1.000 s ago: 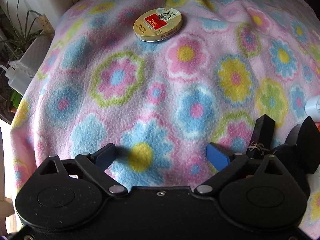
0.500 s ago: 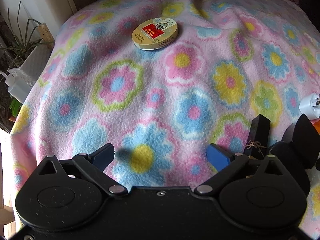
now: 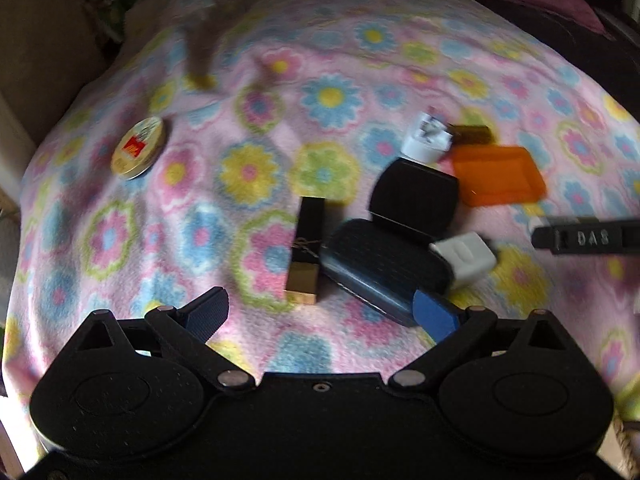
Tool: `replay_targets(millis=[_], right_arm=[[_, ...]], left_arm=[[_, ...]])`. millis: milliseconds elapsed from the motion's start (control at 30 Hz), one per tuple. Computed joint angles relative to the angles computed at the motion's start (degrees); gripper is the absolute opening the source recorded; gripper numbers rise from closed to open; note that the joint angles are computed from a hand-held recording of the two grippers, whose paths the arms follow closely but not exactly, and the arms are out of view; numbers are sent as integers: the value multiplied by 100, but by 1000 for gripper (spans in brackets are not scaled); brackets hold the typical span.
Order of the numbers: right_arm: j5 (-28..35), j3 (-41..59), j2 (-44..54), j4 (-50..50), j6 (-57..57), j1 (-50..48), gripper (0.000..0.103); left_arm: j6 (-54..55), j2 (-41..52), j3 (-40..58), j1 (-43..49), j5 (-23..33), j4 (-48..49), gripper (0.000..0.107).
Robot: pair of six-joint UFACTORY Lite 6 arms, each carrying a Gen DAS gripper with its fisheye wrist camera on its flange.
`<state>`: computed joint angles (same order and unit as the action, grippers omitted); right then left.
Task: Organize rigid objects
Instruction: 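Grasp the black glasses case with the left gripper while the right gripper grasps the white-and-gold cylinder, then carry the glasses case and cylinder back toward the basket with both grippers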
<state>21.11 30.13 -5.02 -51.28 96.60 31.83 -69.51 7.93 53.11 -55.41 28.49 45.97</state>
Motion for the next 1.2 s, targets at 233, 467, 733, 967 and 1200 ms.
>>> replay_targets(millis=[233,467,733,967,1200], right_arm=[[-82,-128,-14,-280,289,12,84],[-120,-91,121,-371,251,8,85],[-38,29,370,-693,476,86,89],[14,109,528,-893,631,128,93],[-64,39,416,-792,477,55,90]], left_arm=[[1745,702,421,29,-509,-259,96],[3287,1412,1086,637,-1105,-1194,99],[2697,1699,1316,443,-1076,-309,97],[1740,1624,1262,139,-774,145,89],[2645,1805,1467,422,-939,-607,99]])
